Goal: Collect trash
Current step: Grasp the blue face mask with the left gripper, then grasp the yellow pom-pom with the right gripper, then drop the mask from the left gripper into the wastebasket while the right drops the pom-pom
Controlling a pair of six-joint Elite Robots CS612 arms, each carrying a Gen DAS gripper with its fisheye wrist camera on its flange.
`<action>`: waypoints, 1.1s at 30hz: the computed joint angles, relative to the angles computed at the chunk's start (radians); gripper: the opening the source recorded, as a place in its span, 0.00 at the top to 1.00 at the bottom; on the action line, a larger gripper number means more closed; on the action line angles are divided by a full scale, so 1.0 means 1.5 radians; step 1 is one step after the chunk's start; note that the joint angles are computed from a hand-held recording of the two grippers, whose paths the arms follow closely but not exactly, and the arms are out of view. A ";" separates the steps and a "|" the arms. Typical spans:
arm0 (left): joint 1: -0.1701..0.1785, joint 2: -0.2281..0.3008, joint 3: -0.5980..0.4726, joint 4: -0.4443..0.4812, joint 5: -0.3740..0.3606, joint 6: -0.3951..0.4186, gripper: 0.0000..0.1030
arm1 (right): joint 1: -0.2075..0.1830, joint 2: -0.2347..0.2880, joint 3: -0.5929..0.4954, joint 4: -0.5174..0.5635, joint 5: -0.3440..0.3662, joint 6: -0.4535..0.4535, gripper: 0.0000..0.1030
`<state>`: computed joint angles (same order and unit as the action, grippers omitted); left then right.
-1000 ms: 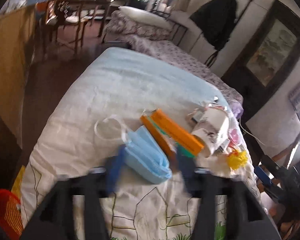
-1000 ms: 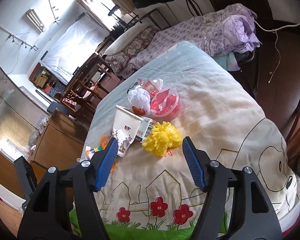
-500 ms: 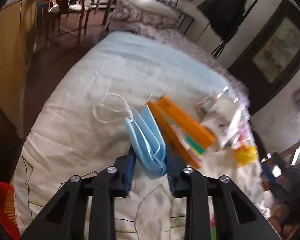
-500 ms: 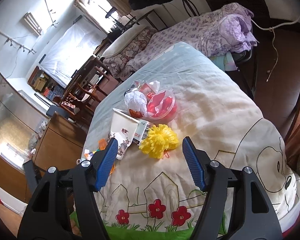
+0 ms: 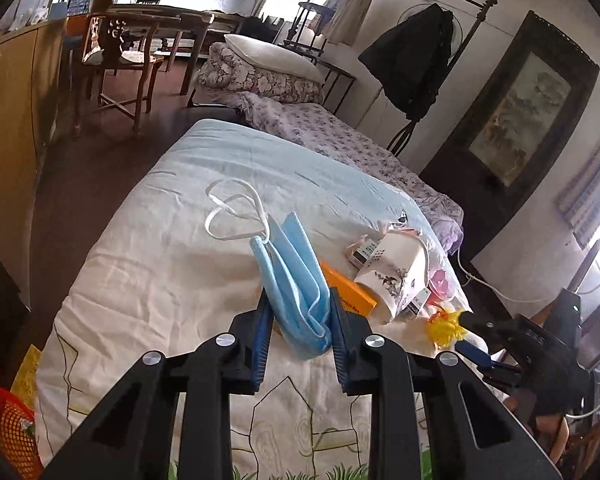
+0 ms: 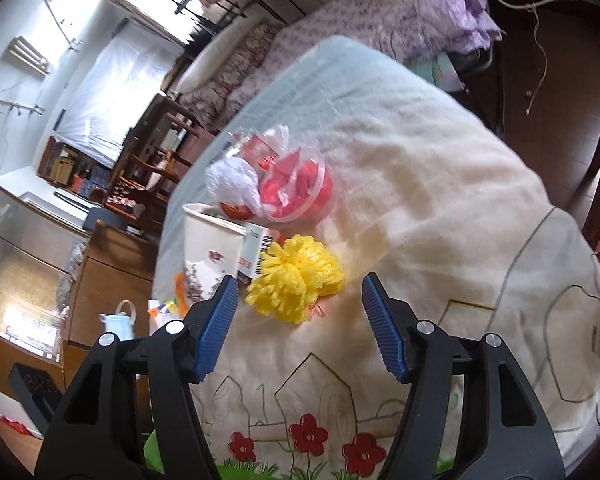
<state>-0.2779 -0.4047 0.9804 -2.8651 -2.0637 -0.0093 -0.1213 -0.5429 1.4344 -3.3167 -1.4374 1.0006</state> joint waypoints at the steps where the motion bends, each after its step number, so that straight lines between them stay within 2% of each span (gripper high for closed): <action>1: -0.001 0.000 0.001 -0.001 0.002 0.002 0.74 | 0.000 0.002 -0.009 0.020 0.003 -0.004 0.39; 3: -0.002 -0.001 0.003 -0.002 0.004 0.007 0.74 | 0.001 0.004 -0.017 0.037 -0.007 -0.008 0.41; 5: -0.001 0.000 0.002 0.000 0.002 0.007 0.74 | 0.004 0.005 -0.020 0.032 -0.021 -0.016 0.73; 6: 0.000 0.000 0.002 0.000 0.001 0.007 0.74 | 0.004 0.007 -0.019 0.017 -0.022 -0.020 0.84; 9: 0.001 0.001 0.003 -0.005 -0.005 0.003 0.74 | 0.012 0.002 -0.006 -0.042 -0.059 -0.049 0.84; 13: 0.004 -0.001 0.009 -0.020 -0.018 -0.001 0.74 | 0.019 -0.001 0.003 -0.092 -0.072 -0.074 0.84; 16: 0.006 -0.002 0.015 -0.029 -0.023 -0.005 0.74 | 0.021 -0.003 0.011 -0.118 -0.068 -0.087 0.84; 19: 0.012 -0.007 0.026 -0.035 -0.038 -0.018 0.74 | 0.024 -0.004 0.022 -0.152 -0.044 -0.109 0.84; 24: 0.029 -0.031 0.072 -0.053 -0.072 -0.025 0.74 | 0.047 -0.013 0.036 -0.163 -0.052 -0.205 0.84; 26: 0.035 -0.045 0.098 -0.070 -0.061 -0.017 0.74 | 0.057 -0.016 0.041 -0.161 -0.054 -0.229 0.84; 29: 0.043 -0.069 0.142 -0.102 -0.018 0.000 0.74 | 0.065 -0.019 0.053 -0.166 -0.042 -0.226 0.84; 33: 0.066 -0.088 0.179 -0.124 -0.004 -0.010 0.74 | 0.076 -0.026 0.068 -0.173 -0.039 -0.228 0.84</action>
